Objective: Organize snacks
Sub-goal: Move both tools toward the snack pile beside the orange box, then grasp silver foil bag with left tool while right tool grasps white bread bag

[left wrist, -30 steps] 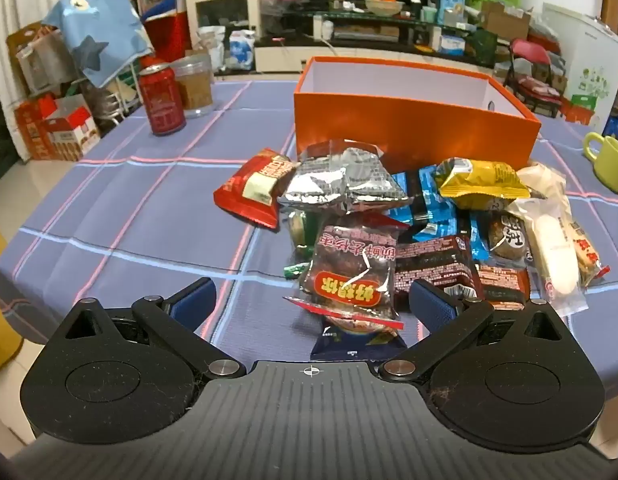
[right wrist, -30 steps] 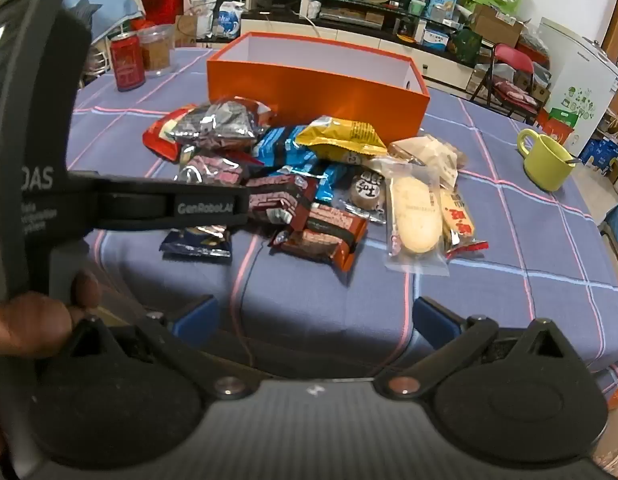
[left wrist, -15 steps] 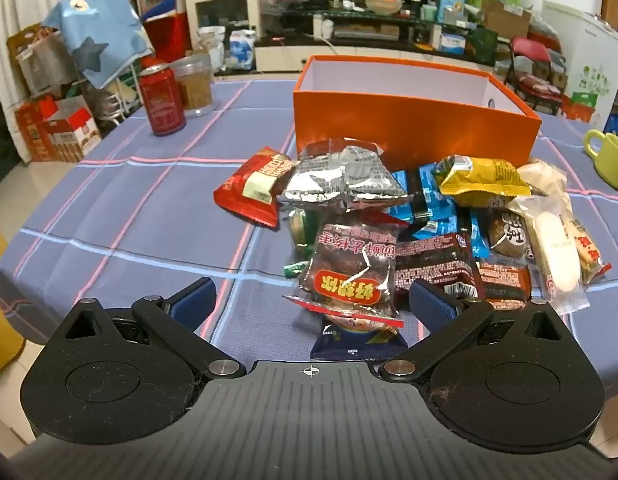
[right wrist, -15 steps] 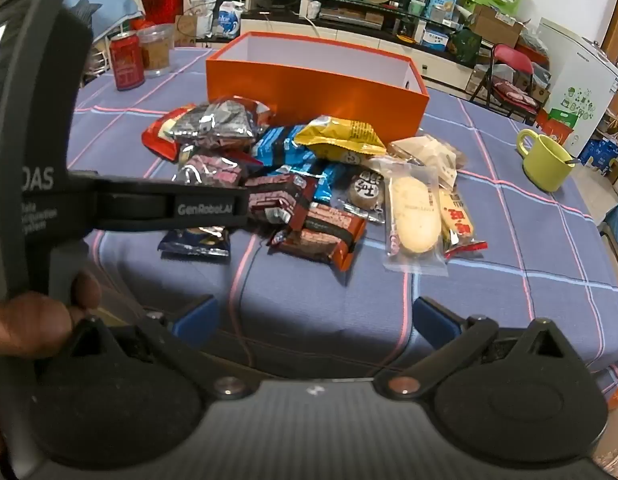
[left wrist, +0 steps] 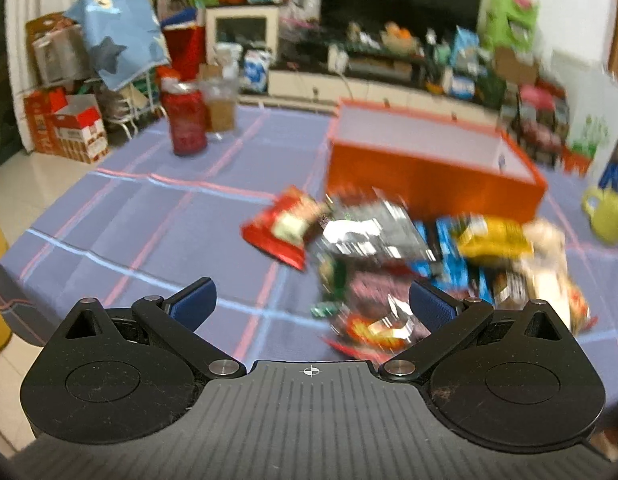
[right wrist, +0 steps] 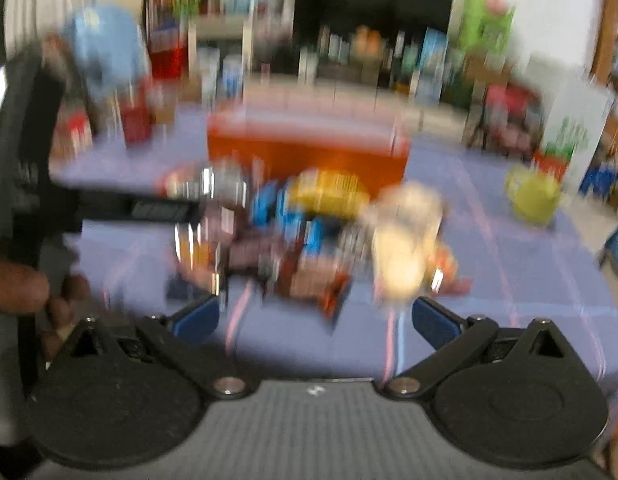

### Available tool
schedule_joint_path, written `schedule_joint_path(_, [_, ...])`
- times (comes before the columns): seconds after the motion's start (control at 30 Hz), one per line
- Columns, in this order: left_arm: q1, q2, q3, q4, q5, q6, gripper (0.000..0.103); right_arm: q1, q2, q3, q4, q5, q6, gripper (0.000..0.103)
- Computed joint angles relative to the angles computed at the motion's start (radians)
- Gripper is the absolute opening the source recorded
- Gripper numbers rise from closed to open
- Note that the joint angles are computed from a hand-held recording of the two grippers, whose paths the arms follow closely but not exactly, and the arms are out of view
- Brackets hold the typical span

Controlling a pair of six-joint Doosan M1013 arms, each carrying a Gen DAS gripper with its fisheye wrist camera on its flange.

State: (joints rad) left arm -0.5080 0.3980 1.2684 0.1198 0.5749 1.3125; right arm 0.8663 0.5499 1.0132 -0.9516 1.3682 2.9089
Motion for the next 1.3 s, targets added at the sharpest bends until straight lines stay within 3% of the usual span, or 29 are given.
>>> schedule_joint_path(0.1, [0.021, -0.014, 0.015, 0.037, -0.043, -0.055, 0.089, 0.047, -0.029, 0.086, -0.326, 0.024, 0.155, 0.103])
schedule_joint_path(0.2, [0.038, -0.020, 0.021, 0.036, -0.045, -0.081, 0.089, 0.065, -0.046, 0.170, -0.522, 0.054, 0.273, 0.102])
schedule_joint_path(0.33, [0.047, -0.022, 0.024, -0.023, -0.011, -0.034, 0.089, 0.038, -0.068, 0.172, -0.368, -0.015, 0.190, 0.102])
schedule_joint_path(0.6, [0.035, -0.051, 0.054, -0.038, -0.110, 0.033, 0.089, 0.033, -0.103, 0.214, -0.482, -0.052, 0.177, 0.102])
schedule_joint_path(0.9, [0.029, 0.062, -0.157, -0.122, 0.011, 0.073, 0.089, -0.048, -0.150, 0.281, -0.600, -0.101, 0.220, 0.102])
schedule_joint_path(1.03, [0.015, 0.121, -0.233, -0.128, 0.033, 0.094, 0.089, -0.108, -0.183, 0.334, -0.486, -0.179, 0.240, 0.102])
schedule_joint_path(1.13, [0.013, 0.138, -0.227, -0.157, 0.007, 0.114, 0.089, -0.146, -0.181, 0.347, -0.331, -0.236, 0.201, 0.102])
schedule_joint_path(1.23, [0.021, 0.175, -0.271, -0.203, 0.108, 0.118, 0.088, -0.171, -0.159, 0.336, -0.192, -0.238, 0.052, 0.102])
schedule_joint_path(1.3, [0.029, 0.193, -0.295, -0.245, 0.147, 0.115, 0.088, -0.177, -0.153, 0.346, -0.183, -0.248, 0.022, 0.102])
